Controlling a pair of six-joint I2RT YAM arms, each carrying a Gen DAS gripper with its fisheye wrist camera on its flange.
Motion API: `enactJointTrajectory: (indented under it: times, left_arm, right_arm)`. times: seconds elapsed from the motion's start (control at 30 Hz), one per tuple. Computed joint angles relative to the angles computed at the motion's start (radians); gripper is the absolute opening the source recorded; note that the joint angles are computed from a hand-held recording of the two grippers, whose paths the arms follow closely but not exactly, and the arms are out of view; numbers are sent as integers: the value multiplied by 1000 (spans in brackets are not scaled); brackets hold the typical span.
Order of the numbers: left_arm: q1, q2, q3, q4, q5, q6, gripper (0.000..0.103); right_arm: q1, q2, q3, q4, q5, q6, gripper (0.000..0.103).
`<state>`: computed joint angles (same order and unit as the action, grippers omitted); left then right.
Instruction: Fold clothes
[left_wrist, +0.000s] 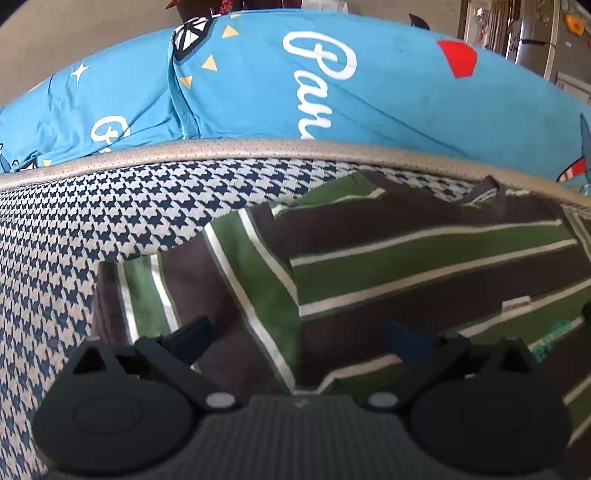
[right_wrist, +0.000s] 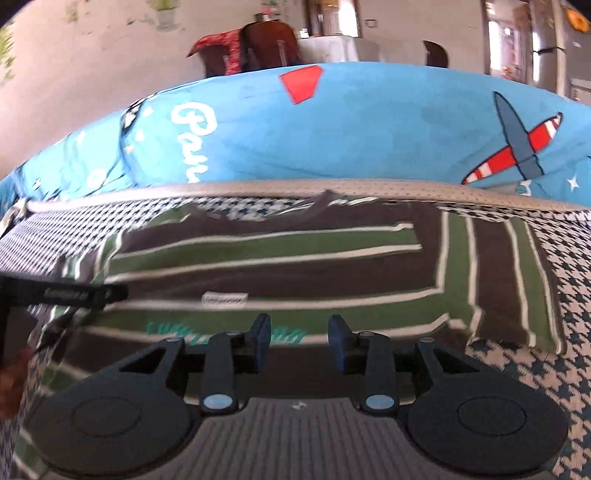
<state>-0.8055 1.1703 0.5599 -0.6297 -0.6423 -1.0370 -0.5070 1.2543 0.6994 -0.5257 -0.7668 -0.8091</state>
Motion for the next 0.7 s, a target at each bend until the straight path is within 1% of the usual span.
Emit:
enactJointTrajectory:
  times: [0.07,0.13,0.33,0.5,0.63,0.7]
  left_arm:
    - [10,23,-2,19,0,16,103]
    - [26,26,2,11,-13,17,103]
    - [109,-12,-14,-12,3,-16,103]
    - [103,21,24,-78,-44,-40,103]
    - [123,-8,17,-77,-23,-42,103]
    - [123,-26,13,-70,-6,-43,103]
  right_arm:
    - [4,14,5,61,19,53,35]
    - [1,35,14,120,37,98,35]
    - [-39,148,71,252,96,206,35]
    - [-72,256,150,307,143,300,36]
    - [-87,311,196,337,174,354,36]
    - [-96,338,220,349,188,376,40]
